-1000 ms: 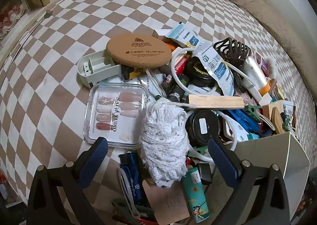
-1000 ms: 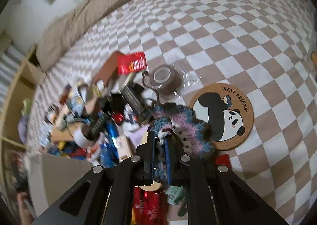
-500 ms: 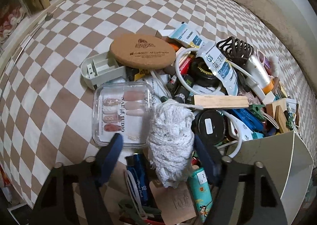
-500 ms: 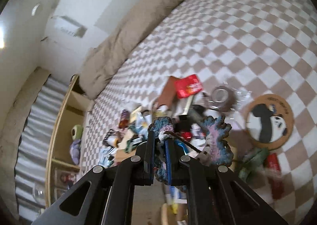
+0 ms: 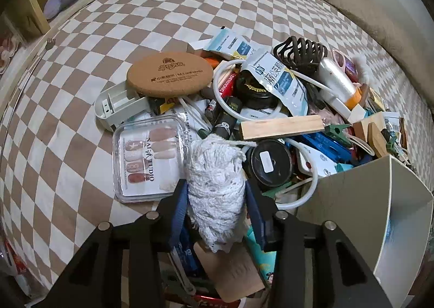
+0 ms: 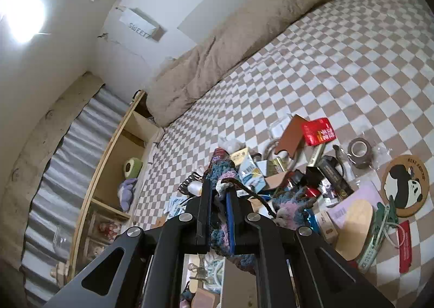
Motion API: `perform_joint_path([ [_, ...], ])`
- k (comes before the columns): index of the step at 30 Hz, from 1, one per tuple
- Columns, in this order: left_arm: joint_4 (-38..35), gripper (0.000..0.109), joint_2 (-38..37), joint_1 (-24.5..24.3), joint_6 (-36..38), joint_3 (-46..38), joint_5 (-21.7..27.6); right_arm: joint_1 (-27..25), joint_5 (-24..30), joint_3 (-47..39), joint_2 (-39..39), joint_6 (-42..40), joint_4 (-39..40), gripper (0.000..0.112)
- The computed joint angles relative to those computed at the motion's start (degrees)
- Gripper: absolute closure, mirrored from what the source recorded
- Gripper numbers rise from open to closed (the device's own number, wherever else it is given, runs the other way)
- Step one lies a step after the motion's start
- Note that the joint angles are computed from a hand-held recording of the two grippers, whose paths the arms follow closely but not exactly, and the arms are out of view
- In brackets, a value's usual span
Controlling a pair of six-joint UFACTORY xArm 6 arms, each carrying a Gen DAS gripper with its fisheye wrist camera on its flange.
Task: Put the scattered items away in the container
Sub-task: 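Close the right gripper on the crochet ring while the left grasps the white yarn bundle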
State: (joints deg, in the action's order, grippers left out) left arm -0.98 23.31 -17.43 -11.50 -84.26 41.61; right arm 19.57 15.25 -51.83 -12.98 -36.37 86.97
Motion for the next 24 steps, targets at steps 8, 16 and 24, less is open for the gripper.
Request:
perform_joint_path([
  [8, -0.3, 0.069, -3.1, -0.5, 0.5, 2.8, -2.9, 1.1, 0.3, -0.4, -1.0, -1.5, 0.7, 0.102],
  [16, -3.5, 0.069, -7.7, -1.2, 4.6, 6.2, -6.3, 2.8, -0.3, -0.6, -2.1, -2.5, 0.4, 0.102],
  [24, -9.4, 0.069, -12.1, -2.5, 10.6, 8.7, -9.0, 3.8, -0.7, -0.6, -5.1, -9.4, 6.9, 0.102],
])
